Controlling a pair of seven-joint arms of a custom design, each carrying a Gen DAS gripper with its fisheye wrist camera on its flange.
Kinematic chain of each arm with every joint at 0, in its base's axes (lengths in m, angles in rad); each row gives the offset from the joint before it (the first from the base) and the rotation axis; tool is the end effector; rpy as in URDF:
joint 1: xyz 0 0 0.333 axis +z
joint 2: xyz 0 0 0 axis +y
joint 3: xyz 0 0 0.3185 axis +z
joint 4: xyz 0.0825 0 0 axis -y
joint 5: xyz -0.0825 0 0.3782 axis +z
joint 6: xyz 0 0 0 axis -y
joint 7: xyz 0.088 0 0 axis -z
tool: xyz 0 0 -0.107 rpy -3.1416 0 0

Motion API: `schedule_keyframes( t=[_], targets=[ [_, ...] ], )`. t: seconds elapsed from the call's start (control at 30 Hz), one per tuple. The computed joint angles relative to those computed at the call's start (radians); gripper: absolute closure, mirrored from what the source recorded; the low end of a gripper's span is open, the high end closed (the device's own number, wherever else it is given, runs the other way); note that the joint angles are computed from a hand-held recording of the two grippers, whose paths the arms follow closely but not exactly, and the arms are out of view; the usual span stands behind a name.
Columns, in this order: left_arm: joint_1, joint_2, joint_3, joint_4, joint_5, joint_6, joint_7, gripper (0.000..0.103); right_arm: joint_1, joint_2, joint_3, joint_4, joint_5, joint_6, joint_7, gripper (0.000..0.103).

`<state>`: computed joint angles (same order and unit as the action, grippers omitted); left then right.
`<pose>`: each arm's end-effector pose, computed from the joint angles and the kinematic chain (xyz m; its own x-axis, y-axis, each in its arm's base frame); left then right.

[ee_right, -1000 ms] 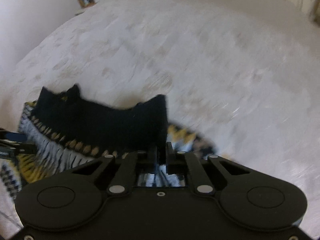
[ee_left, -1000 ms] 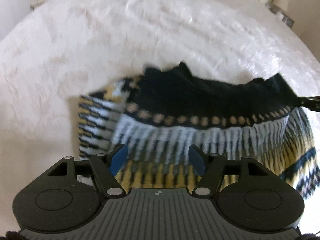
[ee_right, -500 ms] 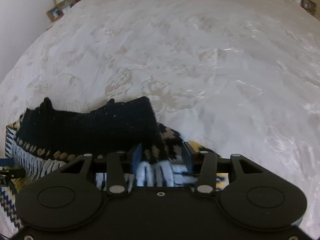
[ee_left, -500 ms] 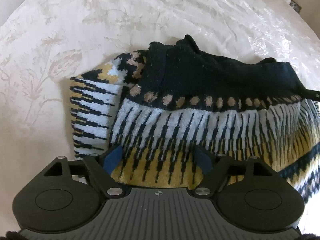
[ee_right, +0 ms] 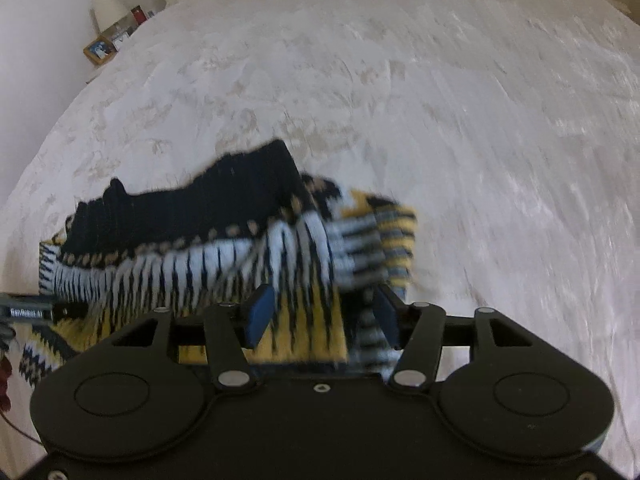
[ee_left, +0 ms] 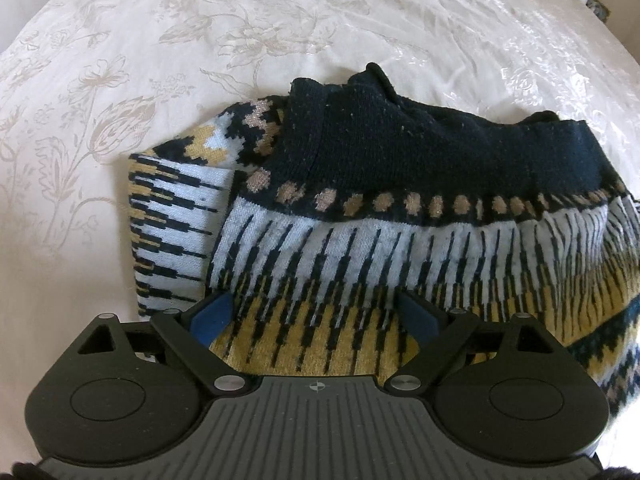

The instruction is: Fold small clothes

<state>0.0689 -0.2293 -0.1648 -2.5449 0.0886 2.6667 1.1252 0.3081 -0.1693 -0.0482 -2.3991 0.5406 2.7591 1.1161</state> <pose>0.4591 -0.0471 0.3944 0.2627 -0.9634 0.0525 -0.9000 -0.2643 -0.3466 0.4923 0.1081 0.4416 0.3104 -0.9298 -0.1977 -0.8274 -0.1619 -0.5377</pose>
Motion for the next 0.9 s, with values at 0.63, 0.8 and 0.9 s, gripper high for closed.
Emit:
schedule_keyframes(
  t=[0.63, 0.8, 0.9],
  targets=[
    [0.088, -0.086, 0.01, -0.056, -0.036, 0.07, 0.012, 0.043, -0.017, 0.02, -0.01, -0.061, -0.048, 0.055, 0.069, 0.011],
    [0.025, -0.057, 0.059, -0.037, -0.143, 0.057, 0.159, 0.073, -0.016, 0.017, -0.014, -0.06, -0.015, 0.046, 0.038, 0.01],
    [0.086, -0.066, -0.008, -0.045, -0.024, 0.088, 0.09, 0.098, -0.019, 0.015, -0.012, -0.06, -0.011, 0.043, 0.035, 0.01]
  ],
)
